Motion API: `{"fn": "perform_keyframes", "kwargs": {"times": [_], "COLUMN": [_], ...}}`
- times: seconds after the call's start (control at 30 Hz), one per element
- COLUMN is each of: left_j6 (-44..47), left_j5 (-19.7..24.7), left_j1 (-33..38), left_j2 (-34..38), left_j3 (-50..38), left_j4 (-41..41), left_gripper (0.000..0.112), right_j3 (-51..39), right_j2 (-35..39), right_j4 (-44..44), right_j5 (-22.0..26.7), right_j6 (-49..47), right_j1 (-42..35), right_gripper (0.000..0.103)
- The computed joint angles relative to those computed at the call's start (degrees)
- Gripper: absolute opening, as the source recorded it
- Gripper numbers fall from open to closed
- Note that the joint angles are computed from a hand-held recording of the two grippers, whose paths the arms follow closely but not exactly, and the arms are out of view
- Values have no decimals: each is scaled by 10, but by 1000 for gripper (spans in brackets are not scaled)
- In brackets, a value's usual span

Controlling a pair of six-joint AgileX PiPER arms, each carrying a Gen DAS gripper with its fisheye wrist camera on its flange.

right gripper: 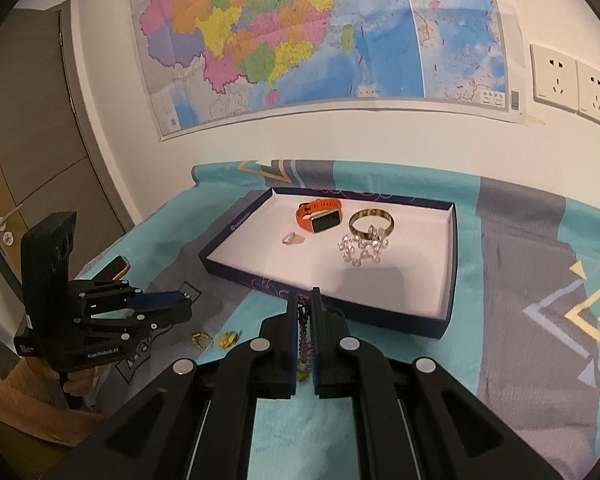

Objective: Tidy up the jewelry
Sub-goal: 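Lift the pendant with the left gripper while the right lifts the necklace, then carry the black ring with the left gripper while the right carries the necklace over the box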

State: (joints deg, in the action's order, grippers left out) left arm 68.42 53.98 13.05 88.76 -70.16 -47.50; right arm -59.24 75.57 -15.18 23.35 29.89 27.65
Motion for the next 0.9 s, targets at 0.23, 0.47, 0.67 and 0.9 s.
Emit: {"fn": "perform_keyframes", "kwargs": {"times": [0.23,0.47,0.67,0.9], "left_j6": [-2,-8,-22,-39], "left_j5": [-2,-5,-7,-15], "left_j1": [-4,-11,-22,-36], "left_j2": [4,12,28,47], "left_j3": [-10,-29,-58,-89], "left_j4": [-1,1,4,7], "left_gripper": [22,22,22,22], "right_j3": [-13,-30,-53,-88], "right_j2": [8,18,34,62], "right_j4": [14,55,99,140], "right_j5": [0,-8,-11,-9], "right_j6": [-18,-62,-112,-156], "right_j1": [-5,-24,-40,-59], "right_gripper": [4,4,4,4]}}
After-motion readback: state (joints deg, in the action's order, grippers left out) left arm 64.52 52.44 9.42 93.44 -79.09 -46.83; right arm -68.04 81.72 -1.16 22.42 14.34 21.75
